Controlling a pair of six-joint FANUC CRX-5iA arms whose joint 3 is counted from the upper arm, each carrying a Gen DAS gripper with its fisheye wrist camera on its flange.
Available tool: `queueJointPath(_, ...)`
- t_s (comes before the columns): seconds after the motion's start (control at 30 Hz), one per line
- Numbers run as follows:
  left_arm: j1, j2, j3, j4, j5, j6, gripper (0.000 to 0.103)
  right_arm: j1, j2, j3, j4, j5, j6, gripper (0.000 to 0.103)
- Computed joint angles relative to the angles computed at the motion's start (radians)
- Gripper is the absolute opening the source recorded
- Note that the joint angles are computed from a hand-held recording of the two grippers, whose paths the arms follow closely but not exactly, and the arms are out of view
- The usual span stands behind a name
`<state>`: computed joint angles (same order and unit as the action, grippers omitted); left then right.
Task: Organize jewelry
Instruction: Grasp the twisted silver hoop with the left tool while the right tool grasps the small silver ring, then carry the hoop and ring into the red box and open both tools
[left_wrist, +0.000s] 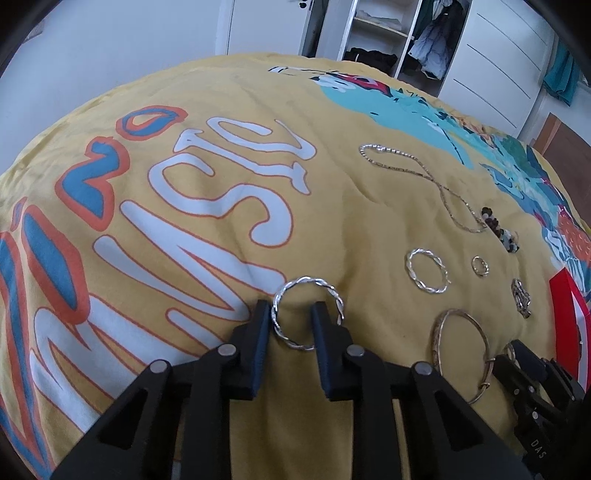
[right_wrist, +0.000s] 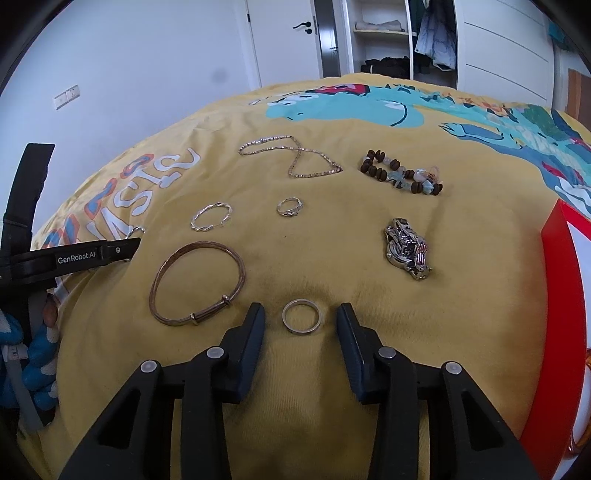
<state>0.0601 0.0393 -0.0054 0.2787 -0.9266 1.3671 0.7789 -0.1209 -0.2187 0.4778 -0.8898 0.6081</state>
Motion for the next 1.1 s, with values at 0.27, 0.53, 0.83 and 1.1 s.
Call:
queueJointPath(0.27,0.010,-0.005,-0.010,0.029,0.007,-0.017,0.007,-0.012,-0.014,-0.014,-0.016,0.039,-0.004,0.025)
queueJointPath(0.53,0.002,-0.013,0.020,0.003,-0.036,0.001,0.006,-0.008,-0.025,-0.008,-0.029,0.034,0.003,0.020)
queueJointPath(0.83,0.002,-0.049,0.029,0.000,-0.062,-0.005,0.006,0.015,-0.055,-0.008,-0.007,0.020,-0.017,0.020)
queueJointPath(1.1,0.001,-0.092,0.050,0.013,-0.084,-0.019,0.006,0.052,-0.102,-0.002,0.030,-0.017,-0.058,0.020)
